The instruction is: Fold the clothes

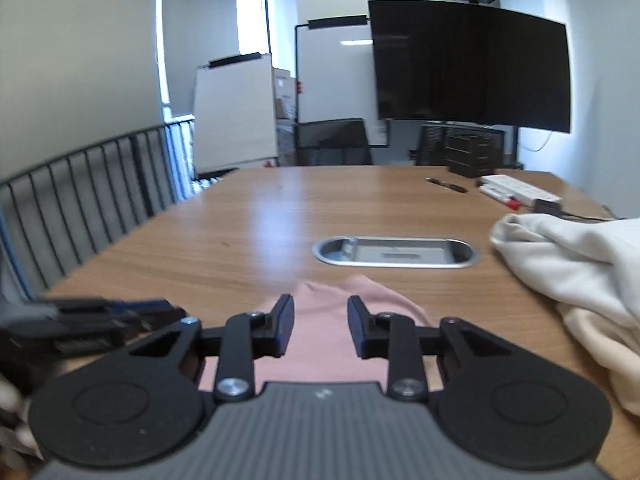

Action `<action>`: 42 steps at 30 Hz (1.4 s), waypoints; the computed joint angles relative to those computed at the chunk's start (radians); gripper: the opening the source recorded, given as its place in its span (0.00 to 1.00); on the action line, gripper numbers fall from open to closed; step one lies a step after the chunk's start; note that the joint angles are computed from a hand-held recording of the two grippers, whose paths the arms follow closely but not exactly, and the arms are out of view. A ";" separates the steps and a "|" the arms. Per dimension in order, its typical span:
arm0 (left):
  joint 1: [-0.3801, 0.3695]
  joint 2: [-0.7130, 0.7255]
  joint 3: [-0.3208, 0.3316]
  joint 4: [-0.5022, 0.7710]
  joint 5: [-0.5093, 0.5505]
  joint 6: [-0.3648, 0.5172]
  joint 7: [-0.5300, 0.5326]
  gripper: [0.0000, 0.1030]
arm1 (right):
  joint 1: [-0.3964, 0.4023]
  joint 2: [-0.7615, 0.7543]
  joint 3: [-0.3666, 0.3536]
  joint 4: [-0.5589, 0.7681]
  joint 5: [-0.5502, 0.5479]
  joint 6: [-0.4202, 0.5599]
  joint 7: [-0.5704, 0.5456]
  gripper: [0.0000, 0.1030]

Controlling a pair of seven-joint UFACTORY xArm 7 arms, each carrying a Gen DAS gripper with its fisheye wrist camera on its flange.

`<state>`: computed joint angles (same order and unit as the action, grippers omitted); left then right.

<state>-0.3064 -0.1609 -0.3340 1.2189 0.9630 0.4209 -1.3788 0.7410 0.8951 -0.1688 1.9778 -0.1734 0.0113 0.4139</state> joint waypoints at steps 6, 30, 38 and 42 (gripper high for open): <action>-0.049 0.046 -0.003 0.030 -0.048 0.068 0.092 0.29 | -0.007 0.044 -0.005 -0.019 0.026 0.039 0.061 0.33; -0.084 0.055 0.027 0.036 -0.021 0.130 0.073 0.46 | 0.093 0.150 -0.158 0.068 0.034 0.003 0.283 0.34; -0.076 0.043 0.026 0.036 0.016 0.159 -0.007 0.50 | 0.099 0.155 -0.157 0.111 0.016 0.019 0.330 0.33; -0.071 0.037 0.023 0.036 0.028 0.168 -0.033 0.56 | 0.089 0.160 -0.118 0.139 -0.007 0.056 0.335 0.31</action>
